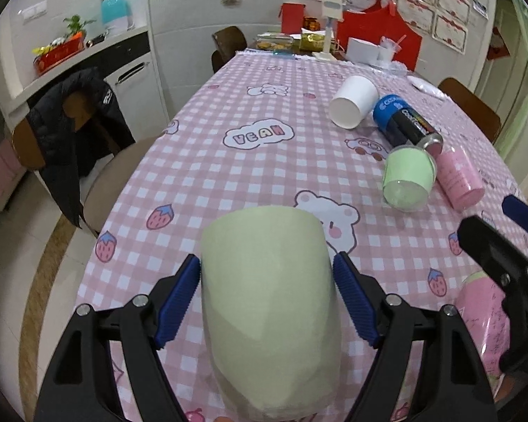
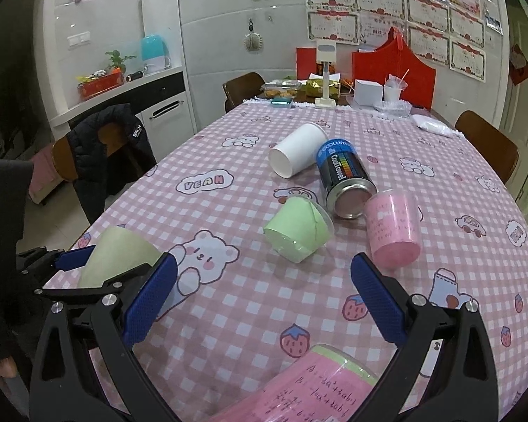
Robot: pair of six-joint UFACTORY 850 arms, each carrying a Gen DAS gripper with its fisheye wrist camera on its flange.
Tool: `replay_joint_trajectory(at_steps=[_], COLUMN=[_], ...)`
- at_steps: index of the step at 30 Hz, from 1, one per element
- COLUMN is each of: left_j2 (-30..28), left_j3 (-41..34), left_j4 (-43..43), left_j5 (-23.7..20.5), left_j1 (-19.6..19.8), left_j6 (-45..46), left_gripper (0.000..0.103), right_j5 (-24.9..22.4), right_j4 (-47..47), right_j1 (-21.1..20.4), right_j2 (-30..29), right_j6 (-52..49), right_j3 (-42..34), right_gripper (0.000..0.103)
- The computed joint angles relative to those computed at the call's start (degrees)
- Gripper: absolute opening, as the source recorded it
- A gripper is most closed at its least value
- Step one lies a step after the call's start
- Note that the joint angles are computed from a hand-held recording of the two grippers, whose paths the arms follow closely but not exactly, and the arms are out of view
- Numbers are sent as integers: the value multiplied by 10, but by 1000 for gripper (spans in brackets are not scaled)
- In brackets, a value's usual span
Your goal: Flip cup upside down
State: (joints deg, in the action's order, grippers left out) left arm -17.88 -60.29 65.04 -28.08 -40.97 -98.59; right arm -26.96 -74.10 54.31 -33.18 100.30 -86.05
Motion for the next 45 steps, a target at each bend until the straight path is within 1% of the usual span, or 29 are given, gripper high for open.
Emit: replay_joint_trajectory(at_steps=[4, 6, 7, 11, 13, 17, 21, 23, 26, 28, 31, 33, 35, 38, 39, 42, 43, 44, 45], left_j2=[-1, -6, -12, -19, -20, -25, -47, -55, -66, -72, -84, -86, -85, -80, -80, -75, -68, -61, -52], left_j3=[-4, -6, -12, -17, -20, -32, -66, -77, -93, -101, -113, -116, -115, -116, -119, -117, -110, -103, -92], left_j4=[-32, -30, -46, -34, -30, -50, -70, -84, -87, -86, -105, -105, -124, -187, -232, -311, -319, -306, -269], left_j5=[1, 5, 4, 4, 17, 70, 73, 86, 86, 84, 83, 83, 87, 93, 93, 97, 103, 109, 116], left_j1=[-6, -4, -3, -1, 2, 12, 8, 8, 5, 4, 5, 6, 9, 16, 19, 26, 28, 28, 27], left_j6=[84, 76, 88, 66, 60, 69, 88, 101, 100, 97, 122, 121, 140, 199, 240, 310, 313, 298, 260], left_gripper=[77, 78, 78, 78, 78, 78, 78, 78, 78, 78, 78, 78, 78, 78, 78, 78, 78, 78, 78], right_j5=[10, 18, 20, 21, 22, 19, 16, 17, 15, 20, 35, 33, 36, 52, 55, 55, 52, 51, 52], right_j4=[3, 1, -2, -4, -8, -16, -33, -30, -25, -6, 35, 55, 56, 55, 58, 54, 53, 53, 53], right_j1=[-5, -8, -9, -11, -14, -16, -23, -27, -30, -35, -42, -43, -45, -47, -47, -44, -42, -40, -37], right_j2=[0, 1, 2, 4, 7, 12, 26, 30, 32, 30, 27, 24, 25, 28, 29, 31, 32, 32, 32], right_j6=[0, 7, 10, 13, 19, 29, 60, 61, 56, 38, 4, -16, -17, -7, -7, -1, -1, -2, -4], right_j3=[2, 4, 5, 10, 14, 20, 34, 37, 38, 33, 26, 22, 22, 22, 20, 14, 11, 8, 4], right_gripper=[95, 95, 95, 95, 95, 95, 95, 95, 95, 95, 95, 95, 95, 95, 95, 95, 95, 95, 95])
